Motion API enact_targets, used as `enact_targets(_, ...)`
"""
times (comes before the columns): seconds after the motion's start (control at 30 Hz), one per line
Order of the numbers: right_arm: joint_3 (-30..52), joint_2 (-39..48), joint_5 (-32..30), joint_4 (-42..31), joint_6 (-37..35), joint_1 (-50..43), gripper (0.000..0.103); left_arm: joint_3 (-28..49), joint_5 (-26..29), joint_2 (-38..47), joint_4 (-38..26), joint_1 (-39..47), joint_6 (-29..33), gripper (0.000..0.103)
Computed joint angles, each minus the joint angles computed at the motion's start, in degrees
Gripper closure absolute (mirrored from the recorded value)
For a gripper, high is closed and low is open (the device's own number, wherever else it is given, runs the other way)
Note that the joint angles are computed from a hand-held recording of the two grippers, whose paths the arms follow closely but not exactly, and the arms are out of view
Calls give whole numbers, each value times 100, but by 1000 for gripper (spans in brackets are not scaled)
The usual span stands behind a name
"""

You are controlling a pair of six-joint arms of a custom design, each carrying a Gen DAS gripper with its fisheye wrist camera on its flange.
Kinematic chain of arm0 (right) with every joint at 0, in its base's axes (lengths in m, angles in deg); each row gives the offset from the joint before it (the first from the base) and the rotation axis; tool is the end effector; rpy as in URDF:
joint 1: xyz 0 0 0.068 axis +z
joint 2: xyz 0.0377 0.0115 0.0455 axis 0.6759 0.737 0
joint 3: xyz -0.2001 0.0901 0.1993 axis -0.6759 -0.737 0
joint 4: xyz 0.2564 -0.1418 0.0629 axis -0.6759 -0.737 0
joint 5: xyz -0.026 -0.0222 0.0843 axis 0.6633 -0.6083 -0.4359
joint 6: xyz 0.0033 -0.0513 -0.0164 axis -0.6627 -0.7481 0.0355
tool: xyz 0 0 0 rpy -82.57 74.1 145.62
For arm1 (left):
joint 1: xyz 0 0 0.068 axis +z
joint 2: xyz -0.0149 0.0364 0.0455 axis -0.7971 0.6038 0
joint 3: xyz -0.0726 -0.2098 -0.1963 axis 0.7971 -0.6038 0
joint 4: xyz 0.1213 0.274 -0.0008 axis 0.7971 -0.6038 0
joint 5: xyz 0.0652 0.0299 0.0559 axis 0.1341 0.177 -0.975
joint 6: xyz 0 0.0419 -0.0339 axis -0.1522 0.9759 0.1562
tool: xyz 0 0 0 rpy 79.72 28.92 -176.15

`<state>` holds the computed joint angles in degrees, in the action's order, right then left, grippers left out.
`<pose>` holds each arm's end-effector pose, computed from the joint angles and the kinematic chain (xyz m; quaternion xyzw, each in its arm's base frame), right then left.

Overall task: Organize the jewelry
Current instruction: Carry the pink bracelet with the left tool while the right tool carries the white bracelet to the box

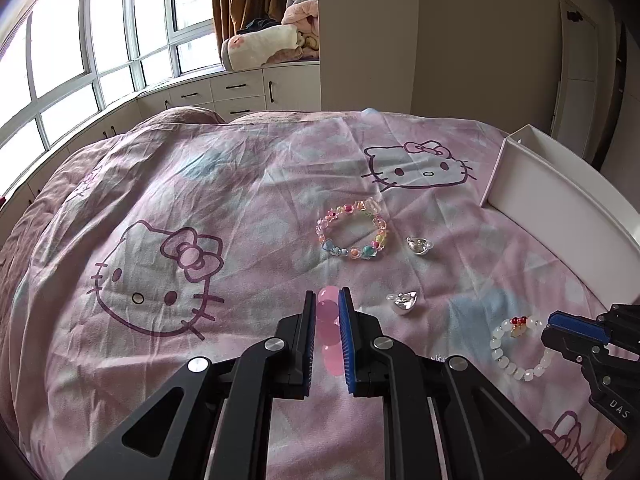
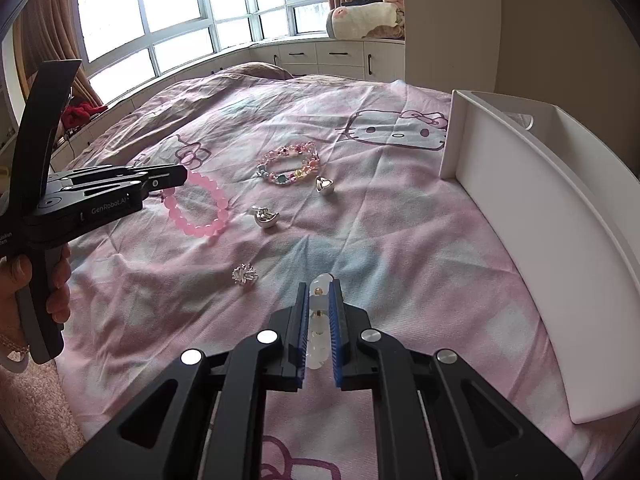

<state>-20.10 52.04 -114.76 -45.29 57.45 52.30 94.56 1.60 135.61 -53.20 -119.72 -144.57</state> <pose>0.2529 0.0600 0.0638 -0.3269 0.8661 0.1866 0.3289 0.1277 -0.2367 0.1106 -0.0909 0.9215 0.0566 0.3732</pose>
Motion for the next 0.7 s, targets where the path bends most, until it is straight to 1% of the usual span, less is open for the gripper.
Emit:
enact_targets(0.27, -11, -782, -221, -471, 49, -43, 93, 391, -148, -31, -585, -164, -88, 87)
enact_targets(0.53, 105, -1610, -540, -1009, 38, -282, 93, 721, -297, -168, -1008, -209, 38, 87)
enact_targets(0.7, 337, -1968, -782, -1362, -61, -560, 93, 1015, -386, -222, -1135, -163, 256, 87)
